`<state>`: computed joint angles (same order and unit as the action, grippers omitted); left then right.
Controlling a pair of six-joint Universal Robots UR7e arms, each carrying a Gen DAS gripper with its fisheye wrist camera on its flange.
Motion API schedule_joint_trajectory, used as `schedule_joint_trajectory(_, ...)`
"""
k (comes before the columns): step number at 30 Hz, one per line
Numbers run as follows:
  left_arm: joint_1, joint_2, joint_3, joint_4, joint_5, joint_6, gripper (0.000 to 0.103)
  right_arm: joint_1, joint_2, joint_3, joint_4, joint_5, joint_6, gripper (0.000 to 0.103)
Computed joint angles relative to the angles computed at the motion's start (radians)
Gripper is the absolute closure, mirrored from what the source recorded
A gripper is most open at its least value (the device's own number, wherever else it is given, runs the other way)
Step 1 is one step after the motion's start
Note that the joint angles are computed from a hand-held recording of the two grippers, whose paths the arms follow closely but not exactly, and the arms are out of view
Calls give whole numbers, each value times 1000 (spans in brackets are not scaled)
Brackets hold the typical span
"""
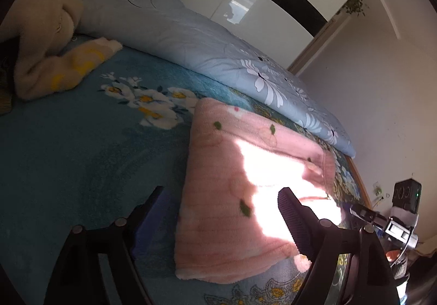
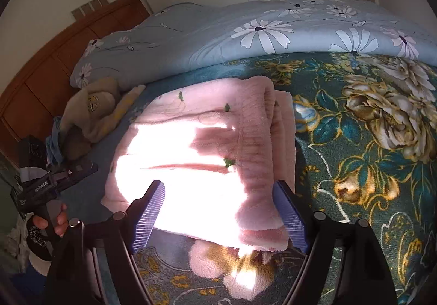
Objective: Fold clothes
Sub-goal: 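Grasp the folded fleece with both grippers and lift it off the bed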
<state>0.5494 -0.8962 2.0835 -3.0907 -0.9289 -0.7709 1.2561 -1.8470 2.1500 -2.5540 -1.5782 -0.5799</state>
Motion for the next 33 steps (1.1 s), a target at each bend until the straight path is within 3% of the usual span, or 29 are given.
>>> schedule_joint_trajectory(3, 64, -11, -17, -15, -44, -37, 0, -77, -11, -29, 38, 118, 80, 14)
schedule_joint_trajectory(7, 135, 16, -77, 74, -137, -57, 0, -138, 27, -82, 57, 155, 188, 6)
schedule_joint_trajectory(12, 177, 96, -166, 161, -269, -3, 0, -199, 123, -184, 198, 253, 258, 4)
schedule_joint_trajectory(16, 201, 136, -231, 253, -320, 57, 0, -212, 203, -254, 307, 312, 250, 4)
schedule_joint_trajectory(19, 206, 138, -250, 288, -339, 97, 0, -199, 252, -295, 378, 286, 220, 4)
schedule_joint_trajectory(21, 205, 147, -264, 301, -351, 129, 0, -188, 269, -305, 398, 270, 190, 1)
schedule_joint_trajectory(24, 211, 171, -283, 283, -398, 168, 0, -178, 287, -315, 407, 317, 144, 0)
schedule_joint_trajectory(27, 214, 192, -295, 272, -428, 172, 1, -151, 323, -329, 375, 274, 147, 0)
schedule_joint_trajectory(30, 222, 195, -296, 263, -470, 178, 1, -160, 325, -330, 373, 289, 140, 3)
schedule_joint_trajectory(31, 225, 196, -294, 252, -486, 175, 2, -166, 322, -328, 369, 292, 148, 10)
schedule_joint_trajectory(32, 228, 198, -291, 236, -495, 169, 8, -171, 318, -326, 363, 288, 162, 16)
schedule_joint_trajectory(33, 230, 201, -289, 220, -507, 158, 22, -175, 316, -325, 360, 284, 170, 29)
